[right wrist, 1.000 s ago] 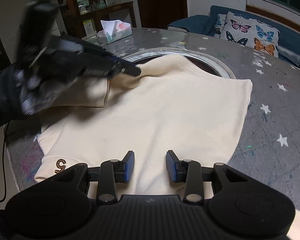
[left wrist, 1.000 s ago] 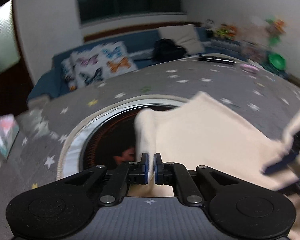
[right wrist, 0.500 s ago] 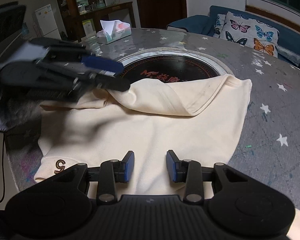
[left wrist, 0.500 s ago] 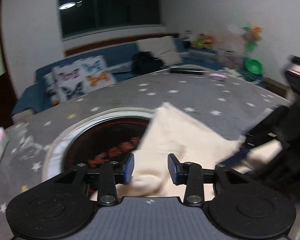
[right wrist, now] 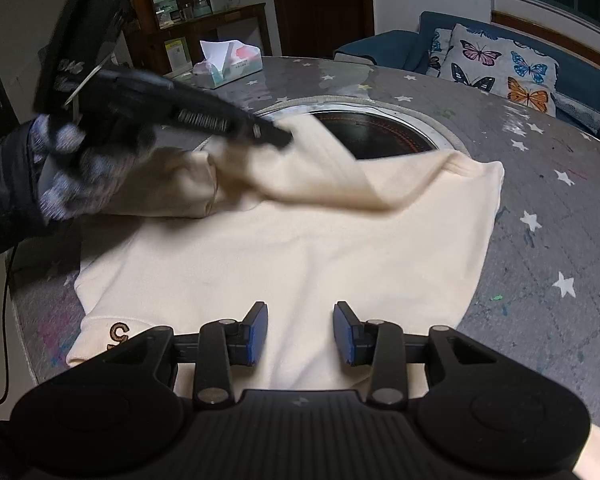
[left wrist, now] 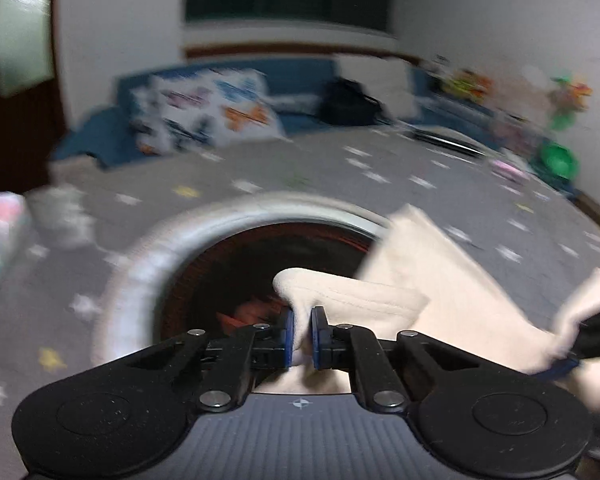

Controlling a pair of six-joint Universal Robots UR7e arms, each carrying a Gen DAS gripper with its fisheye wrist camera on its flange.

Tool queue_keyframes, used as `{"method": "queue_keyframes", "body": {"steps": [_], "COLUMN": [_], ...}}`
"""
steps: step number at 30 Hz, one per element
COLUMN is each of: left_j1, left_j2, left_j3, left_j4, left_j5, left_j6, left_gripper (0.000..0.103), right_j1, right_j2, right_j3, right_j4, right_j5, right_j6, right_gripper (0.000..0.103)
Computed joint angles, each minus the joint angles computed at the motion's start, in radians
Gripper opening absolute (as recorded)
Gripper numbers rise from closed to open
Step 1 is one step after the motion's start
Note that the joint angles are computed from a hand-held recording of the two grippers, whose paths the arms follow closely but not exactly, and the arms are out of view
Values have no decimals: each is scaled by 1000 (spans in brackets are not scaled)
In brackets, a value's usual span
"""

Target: Fold clothes

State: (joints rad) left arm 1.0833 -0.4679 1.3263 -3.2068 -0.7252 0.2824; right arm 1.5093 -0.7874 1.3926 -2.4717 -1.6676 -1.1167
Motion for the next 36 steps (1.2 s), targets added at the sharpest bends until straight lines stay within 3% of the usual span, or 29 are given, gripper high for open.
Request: {"method": "queue_keyframes", "body": {"steps": [3,7,15,19,22,26,29,36], "left_j1": [6,35,63,65,67,62,41,-46], "left_j2": [46,67,55,47,32,-6,-68,-176], "left_j3": [-72,-137,-128,-125,-106,-46,67,343], "left_j4": [-89,-38,23,2,-34,-71,-94,-133], "left_j5": [116,171,177,191,216,248,229,118], "left_j6": [84,74,34,48,73,78,61,44], "left_gripper": [10,10,18,29,30,32,36,46], "right_j1": [0,2,20,34,44,55,62,72], "right_j2": [8,28,107,198,276,374,425,413], "right_j3": [-23,-64,-189,-316,-428,-579,-653,-610], "right_j4": [19,28,-6,-19,-8,26,28,-57], "right_j5": [4,5,0,-15,-29,-67,-109,-133], "right_j6": [21,54,75,91,100,129,130,111], "right_gripper": [37,37,37,37,37,37,37,37]}}
